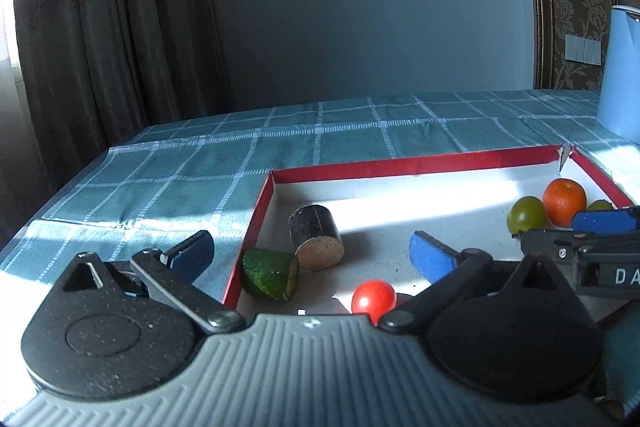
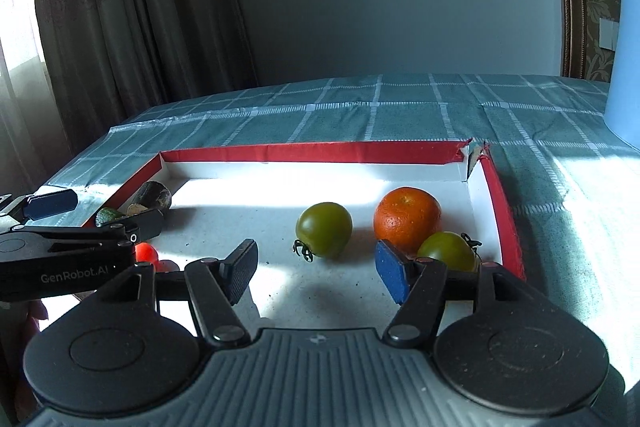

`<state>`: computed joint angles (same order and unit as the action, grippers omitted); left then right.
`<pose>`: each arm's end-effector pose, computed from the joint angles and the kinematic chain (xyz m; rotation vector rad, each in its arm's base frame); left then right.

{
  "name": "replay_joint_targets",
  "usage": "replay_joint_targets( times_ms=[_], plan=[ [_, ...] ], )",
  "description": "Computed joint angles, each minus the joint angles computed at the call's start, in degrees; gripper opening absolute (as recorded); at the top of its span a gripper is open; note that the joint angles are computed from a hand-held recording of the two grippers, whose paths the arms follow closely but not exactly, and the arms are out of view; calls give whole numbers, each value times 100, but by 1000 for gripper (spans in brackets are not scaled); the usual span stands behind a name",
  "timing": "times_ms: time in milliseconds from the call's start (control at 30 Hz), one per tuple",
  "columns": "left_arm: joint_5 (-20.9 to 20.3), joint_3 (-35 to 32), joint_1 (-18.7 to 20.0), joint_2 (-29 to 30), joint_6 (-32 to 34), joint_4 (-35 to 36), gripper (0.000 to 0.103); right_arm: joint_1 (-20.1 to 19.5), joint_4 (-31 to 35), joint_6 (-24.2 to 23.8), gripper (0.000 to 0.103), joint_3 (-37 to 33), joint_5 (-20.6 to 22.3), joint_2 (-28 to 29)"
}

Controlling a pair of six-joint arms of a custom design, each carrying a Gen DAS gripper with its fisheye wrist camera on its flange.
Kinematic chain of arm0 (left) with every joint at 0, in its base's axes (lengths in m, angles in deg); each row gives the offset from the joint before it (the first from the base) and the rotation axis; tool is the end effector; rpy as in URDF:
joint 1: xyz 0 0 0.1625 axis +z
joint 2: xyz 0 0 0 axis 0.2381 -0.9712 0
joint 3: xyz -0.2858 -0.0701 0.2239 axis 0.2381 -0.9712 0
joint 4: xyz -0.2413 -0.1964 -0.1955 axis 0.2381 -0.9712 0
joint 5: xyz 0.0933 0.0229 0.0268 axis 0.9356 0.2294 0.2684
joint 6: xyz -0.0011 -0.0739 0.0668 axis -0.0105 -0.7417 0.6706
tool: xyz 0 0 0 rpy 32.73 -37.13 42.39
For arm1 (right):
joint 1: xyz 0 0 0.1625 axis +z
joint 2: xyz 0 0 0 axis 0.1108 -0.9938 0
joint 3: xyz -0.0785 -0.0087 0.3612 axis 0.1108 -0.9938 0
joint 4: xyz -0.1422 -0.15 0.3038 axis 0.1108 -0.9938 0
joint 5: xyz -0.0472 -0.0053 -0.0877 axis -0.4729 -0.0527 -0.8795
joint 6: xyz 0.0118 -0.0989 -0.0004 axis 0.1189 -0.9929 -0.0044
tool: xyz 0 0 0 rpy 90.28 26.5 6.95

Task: Organize fruits
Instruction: 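Lower the log piece into the tray with the left tool while the right tool releases the green tomato, then withdraw both tools from the tray toward the remaining produce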

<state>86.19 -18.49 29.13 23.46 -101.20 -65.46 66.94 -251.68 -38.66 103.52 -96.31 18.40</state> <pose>-0.2975 -0.5594 -0.0860 0.9373 2.0892 -1.1257 -0.0250 -0.5063 0.2414 0.2952 -2.1812 1.2702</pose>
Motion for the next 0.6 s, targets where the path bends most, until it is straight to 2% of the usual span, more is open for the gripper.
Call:
replay_joint_targets(
  times_ms=[167,267,367,600],
  plan=[
    [62,1101,-116,-565,54,-525,103,-67,-626,-264,65,429,96,-71],
    [144,1736,-197,-878,187,-928,103,-149,-976,-296,65,800,311,-205],
    [92,2034,-261,-1012,214,-1105,103,-204,-1395,-430,65,1135,393,-270],
    [85,2219,-273,-1133,31,-1045,103,-509,-2094,-578,65,1901,854,-376]
  ],
)
